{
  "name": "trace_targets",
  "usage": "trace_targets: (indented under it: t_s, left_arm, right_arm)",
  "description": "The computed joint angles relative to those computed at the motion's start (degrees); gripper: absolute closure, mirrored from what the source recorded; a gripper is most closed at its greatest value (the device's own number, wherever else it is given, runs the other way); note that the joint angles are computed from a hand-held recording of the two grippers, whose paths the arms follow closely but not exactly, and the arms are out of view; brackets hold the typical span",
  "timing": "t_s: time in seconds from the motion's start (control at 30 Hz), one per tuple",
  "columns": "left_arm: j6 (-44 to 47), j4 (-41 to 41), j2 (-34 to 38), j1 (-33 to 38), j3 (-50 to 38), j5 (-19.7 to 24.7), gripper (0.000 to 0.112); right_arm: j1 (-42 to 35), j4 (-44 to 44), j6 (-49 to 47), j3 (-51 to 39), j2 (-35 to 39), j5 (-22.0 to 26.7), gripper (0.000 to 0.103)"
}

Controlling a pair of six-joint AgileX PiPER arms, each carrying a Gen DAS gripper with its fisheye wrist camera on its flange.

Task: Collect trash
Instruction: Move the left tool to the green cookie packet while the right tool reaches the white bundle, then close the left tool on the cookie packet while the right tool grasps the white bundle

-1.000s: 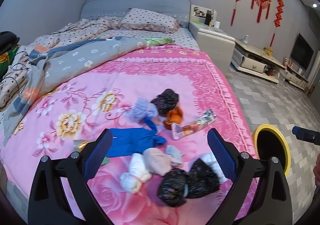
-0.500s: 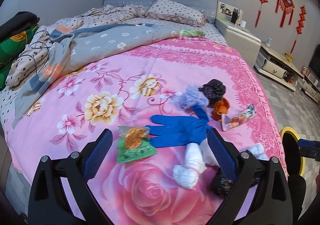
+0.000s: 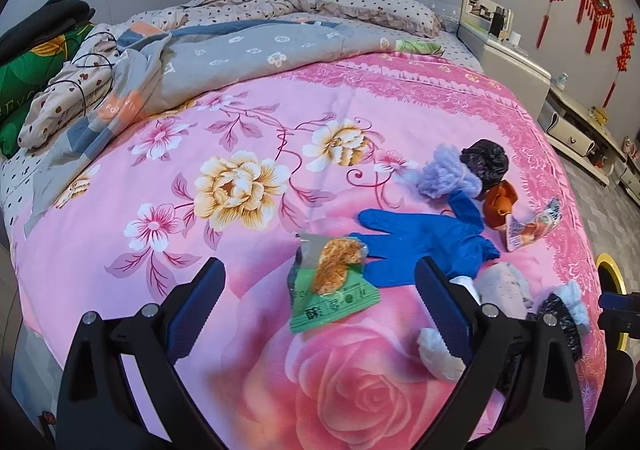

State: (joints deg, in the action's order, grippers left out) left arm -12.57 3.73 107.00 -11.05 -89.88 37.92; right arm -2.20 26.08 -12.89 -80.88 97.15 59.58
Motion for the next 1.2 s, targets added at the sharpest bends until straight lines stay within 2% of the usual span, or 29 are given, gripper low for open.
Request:
trace_targets:
  t_s: [0.37,0.77,0.93,1.07,1.2]
  left_arm:
    - [2.6,-1.4,8.2,1.8,-6.7,2.3,0.021]
    - [7.9,-4.3,15.6,0.5,-15.7,5.8,0.046]
    - [9.0,-4.3,19.3,-0.4,-20.3,8.6,0.065]
    - [9.3,-4.5,21.0,-0.2,-21.9,8.7,0.069]
    - [9.4,-6.2,21.9,0.7,-23.0,8.6,0.074]
  right_arm:
    - [1.4,-0.6,0.3,-3.7,5.6,1.4,0.044]
    - [1.3,0.8,0.1,-7.8,10.9,2.7,0.056]
    - [0.2,3.0,-0.5,-8.7,12.1,3.8,0.057]
    - [0.0,2.8,-1.1,-9.0,12.5,4.0,0.059]
    - [0.4,1.7,0.0,-9.0,12.8,3.4,0.072]
